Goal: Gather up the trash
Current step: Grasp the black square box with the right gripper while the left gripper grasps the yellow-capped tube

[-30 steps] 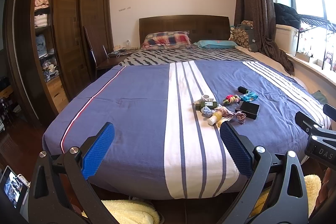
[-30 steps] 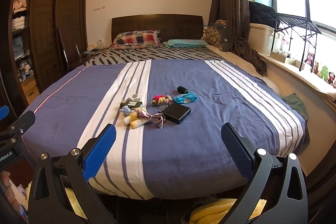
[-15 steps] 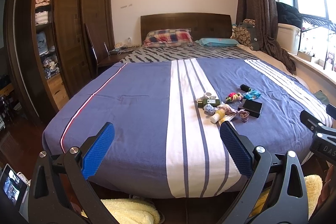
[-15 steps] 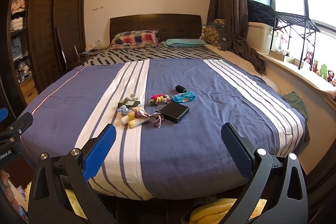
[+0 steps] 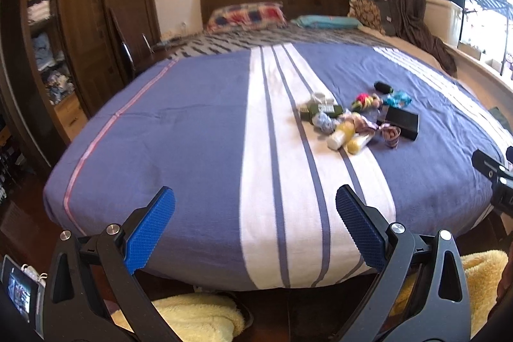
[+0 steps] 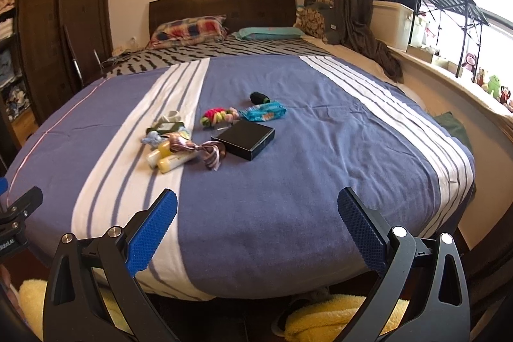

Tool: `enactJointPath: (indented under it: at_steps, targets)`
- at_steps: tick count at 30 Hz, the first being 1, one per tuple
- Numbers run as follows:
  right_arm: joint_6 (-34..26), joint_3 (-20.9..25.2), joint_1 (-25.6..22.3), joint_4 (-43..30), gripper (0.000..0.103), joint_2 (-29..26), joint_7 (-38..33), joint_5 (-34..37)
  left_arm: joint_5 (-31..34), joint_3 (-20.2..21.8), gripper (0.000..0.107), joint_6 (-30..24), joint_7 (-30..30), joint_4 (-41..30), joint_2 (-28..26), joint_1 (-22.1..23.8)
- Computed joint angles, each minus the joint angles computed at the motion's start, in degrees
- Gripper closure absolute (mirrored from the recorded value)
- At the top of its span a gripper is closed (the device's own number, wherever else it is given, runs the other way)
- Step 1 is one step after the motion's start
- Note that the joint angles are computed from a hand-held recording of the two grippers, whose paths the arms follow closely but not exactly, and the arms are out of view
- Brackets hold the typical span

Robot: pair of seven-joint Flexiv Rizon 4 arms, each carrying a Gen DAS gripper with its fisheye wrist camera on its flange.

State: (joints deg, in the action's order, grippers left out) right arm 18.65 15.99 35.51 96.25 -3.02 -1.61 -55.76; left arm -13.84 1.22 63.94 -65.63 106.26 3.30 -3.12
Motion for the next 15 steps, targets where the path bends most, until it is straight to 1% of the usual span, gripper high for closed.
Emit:
enactJointPath:
  at_steps: [4, 6, 10, 13, 15]
  targets:
    - [3.8, -1.3, -2.0, 1.1, 0.003, -0.7, 0.2, 1.6, -1.1, -0.9, 0.012, -1.8, 1.7, -2.0, -3.9, -0.1]
    - [4.4, -1.9, -2.5, 1.1, 0.003, -1.7, -0.8, 1.9, -0.5, -1.3, 0.012, -2.6, 1.9, -3.0, -5.3, -0.2]
    - [9.9, -3.6, -4.8, 2.2, 0.003, -3.3, -4.3, 3.4, -3.4, -2.2, 0.012, -5.3, 5.1, -4.7, -7.8, -0.5]
    - [11.2, -4.8, -5.9, 2.4, 0.003, -4.6, -6.3, 4.1, -6.5, -3.1, 0.012, -7.8, 7.3, -6.3, -10.0, -0.6]
    - [16.2, -5.5, -7.5, 3.0, 0.003, -5.1, -7.5, 5.9, -8.1, -3.8, 0.012, -9.5, 8.5, -7.7, -11.7, -0.7]
